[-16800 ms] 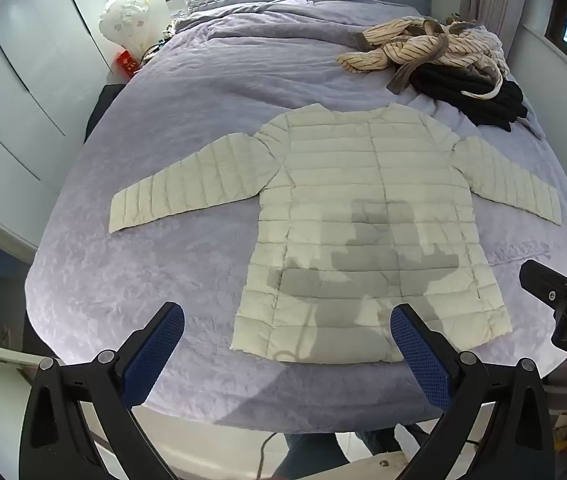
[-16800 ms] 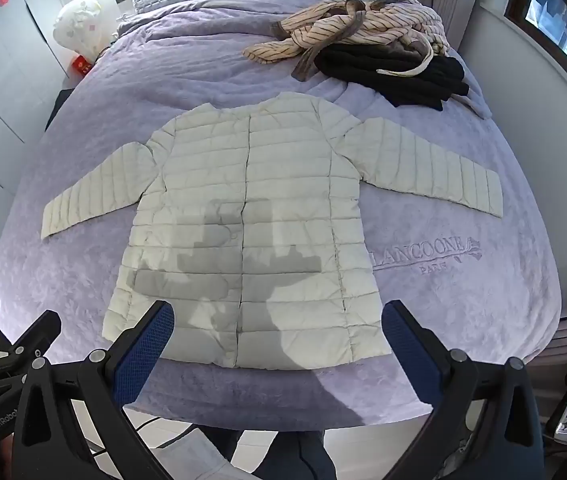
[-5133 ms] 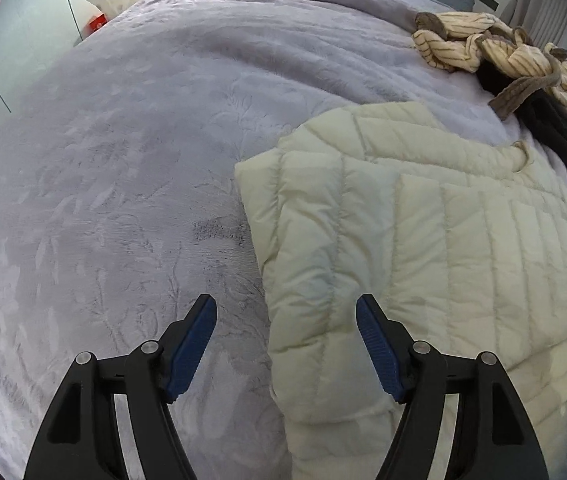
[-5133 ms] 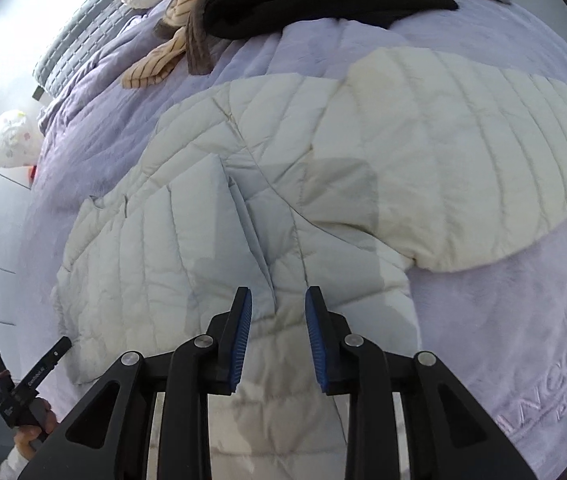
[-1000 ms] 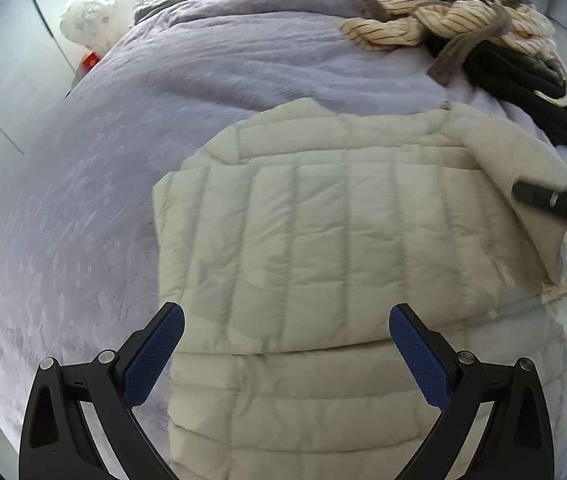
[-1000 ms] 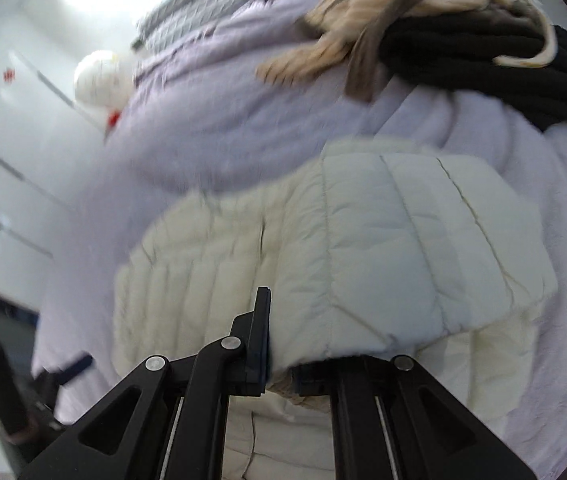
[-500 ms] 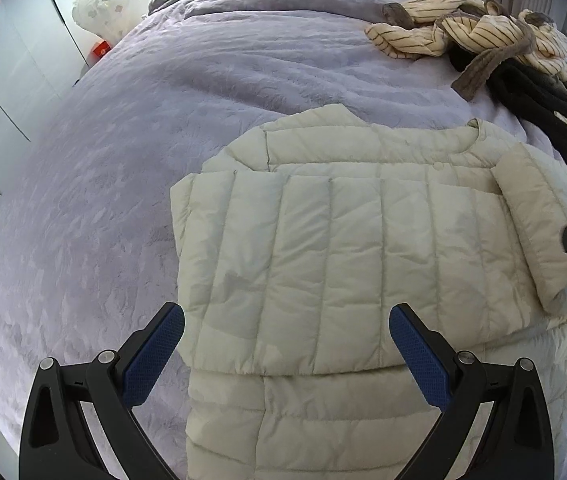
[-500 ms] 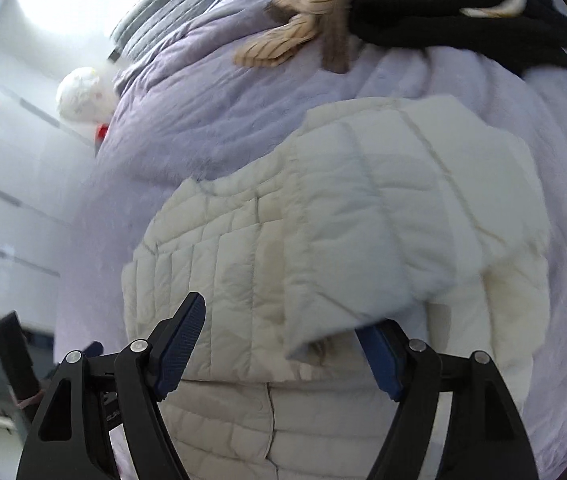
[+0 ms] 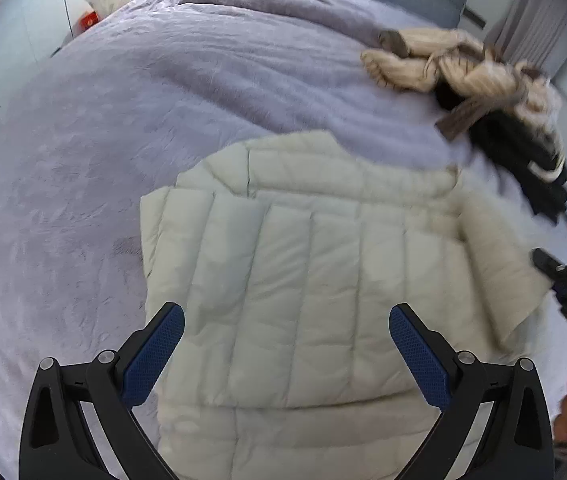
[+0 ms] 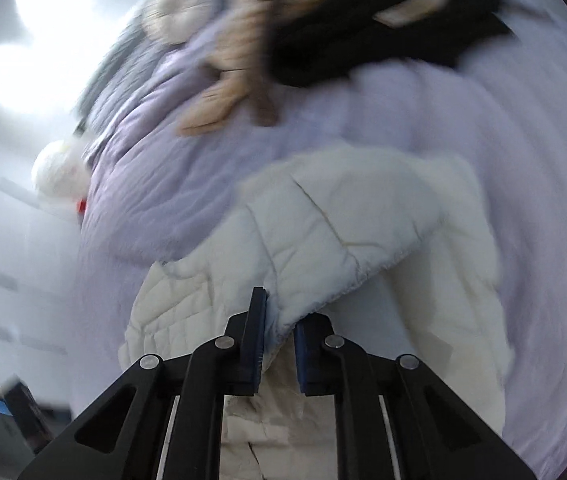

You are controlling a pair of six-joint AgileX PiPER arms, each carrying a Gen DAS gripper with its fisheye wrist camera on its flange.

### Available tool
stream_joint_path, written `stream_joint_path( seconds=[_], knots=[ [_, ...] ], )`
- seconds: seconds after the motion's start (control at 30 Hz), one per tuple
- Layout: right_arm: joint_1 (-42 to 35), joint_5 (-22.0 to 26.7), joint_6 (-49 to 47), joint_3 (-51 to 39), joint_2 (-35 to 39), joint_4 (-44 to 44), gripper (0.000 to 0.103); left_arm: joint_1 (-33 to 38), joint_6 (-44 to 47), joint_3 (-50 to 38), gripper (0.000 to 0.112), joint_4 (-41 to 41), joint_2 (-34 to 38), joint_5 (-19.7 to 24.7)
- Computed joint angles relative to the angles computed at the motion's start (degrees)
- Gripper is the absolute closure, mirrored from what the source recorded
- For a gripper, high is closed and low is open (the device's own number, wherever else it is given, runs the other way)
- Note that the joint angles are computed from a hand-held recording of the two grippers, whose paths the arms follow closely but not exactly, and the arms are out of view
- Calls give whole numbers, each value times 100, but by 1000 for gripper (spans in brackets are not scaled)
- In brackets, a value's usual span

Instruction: Fold large clothes

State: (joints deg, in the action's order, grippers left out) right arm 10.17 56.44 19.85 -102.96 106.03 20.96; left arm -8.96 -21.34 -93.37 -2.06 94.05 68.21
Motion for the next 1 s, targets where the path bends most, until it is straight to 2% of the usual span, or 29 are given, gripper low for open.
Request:
stream_joint_path(
  seconds=[0.17,0.27,0.4,0.5,0.63,0.67,0.7,0.73,0.8,0.9,1.0],
  knots=[
    [716,260,-1027,-779,481,46,89,776,535,227,9,-1288,-168,-404],
    [988,501,-1290,-1022,775,87,89,1033,776,377,9,-1700,-216,-530],
    [1272,609,-1575,-947,933,7,89,1268,1313,572,9,-2339,-235,-625],
    [1566,522,-1733,-697,809,-395,89,1448,1480,689,9,-2655,-274,-684],
    [1844,670,-1877,-747,840,-865,88,1710,1680,808,9,-2931,-276,-654],
    [1872,720,-1869,-789,855,-930,85,1765,1752,845,9,-3016,-274,-642],
    [1889,757,-1851,-825,862,-976,71,1821,1846,880,9,-3116,-255,-631],
    [1893,773,-1848,-841,853,-996,47,1844,1902,896,9,-3168,-235,-628],
    [1990,770,-1777,-896,820,-1200,24,1912,2062,955,9,-3395,-176,-596],
    [2103,842,-1673,-1004,770,-1405,24,2094,2469,1101,9,-4125,-46,-463],
    [1963,750,-1573,-716,423,-1364,24,2133,2785,1125,9,-4615,115,-307]
  ],
)
